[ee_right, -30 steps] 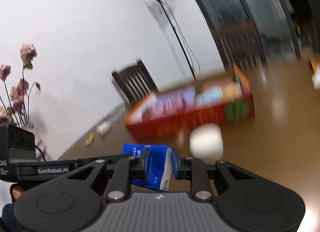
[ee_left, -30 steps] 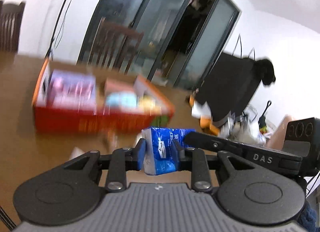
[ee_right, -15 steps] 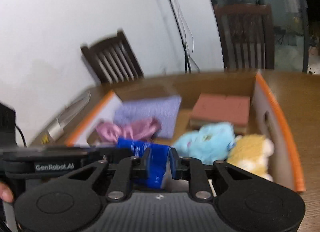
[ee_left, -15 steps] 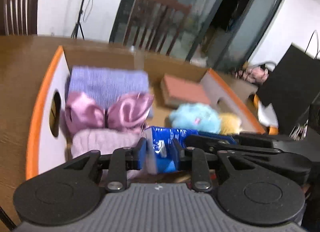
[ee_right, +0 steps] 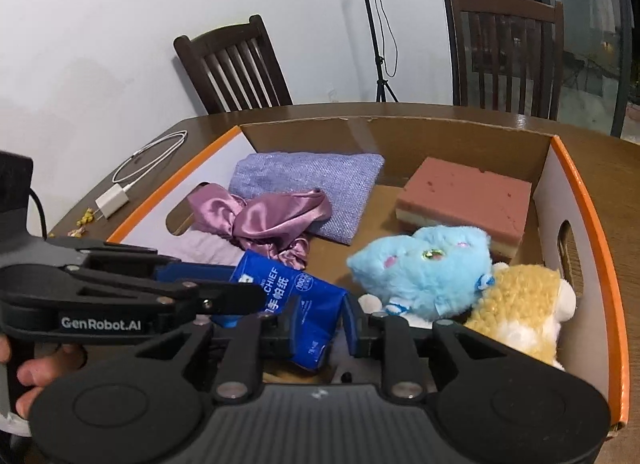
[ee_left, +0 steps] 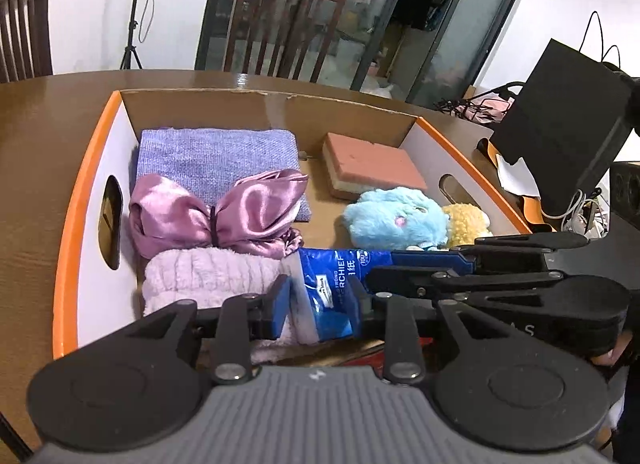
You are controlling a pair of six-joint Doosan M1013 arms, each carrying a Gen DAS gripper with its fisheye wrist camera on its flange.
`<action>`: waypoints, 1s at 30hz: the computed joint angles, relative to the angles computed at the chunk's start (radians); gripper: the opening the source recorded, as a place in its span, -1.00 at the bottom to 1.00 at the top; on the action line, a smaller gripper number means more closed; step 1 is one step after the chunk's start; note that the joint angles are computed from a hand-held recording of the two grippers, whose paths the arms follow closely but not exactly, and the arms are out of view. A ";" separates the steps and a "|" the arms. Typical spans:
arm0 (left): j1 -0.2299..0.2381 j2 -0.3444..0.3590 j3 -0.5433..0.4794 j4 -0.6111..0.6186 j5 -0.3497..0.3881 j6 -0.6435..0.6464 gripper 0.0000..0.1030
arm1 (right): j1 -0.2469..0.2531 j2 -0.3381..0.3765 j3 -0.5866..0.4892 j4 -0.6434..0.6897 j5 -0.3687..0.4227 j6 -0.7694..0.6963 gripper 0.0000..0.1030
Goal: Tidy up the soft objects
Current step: 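Open the left tool to drop the tissue pack and withdraw, then grasp the white triangular sponge wedge with the left tool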
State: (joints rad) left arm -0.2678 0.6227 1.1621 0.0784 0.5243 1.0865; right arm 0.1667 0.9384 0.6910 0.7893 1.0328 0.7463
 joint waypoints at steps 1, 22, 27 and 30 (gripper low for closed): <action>-0.001 0.001 -0.003 -0.007 0.005 0.016 -0.24 | -0.001 -0.006 0.009 0.003 -0.006 -0.002 -0.55; -0.172 -0.272 0.262 1.007 -0.074 -0.792 0.08 | -0.122 -0.313 0.404 0.501 -0.167 -0.526 0.09; -0.205 -0.324 0.419 1.327 -0.154 -1.223 0.40 | -0.150 -0.378 0.585 0.645 -0.162 -0.688 0.23; -0.214 -0.344 0.512 1.357 -0.215 -1.406 0.40 | -0.170 -0.409 0.698 0.642 -0.156 -0.707 0.24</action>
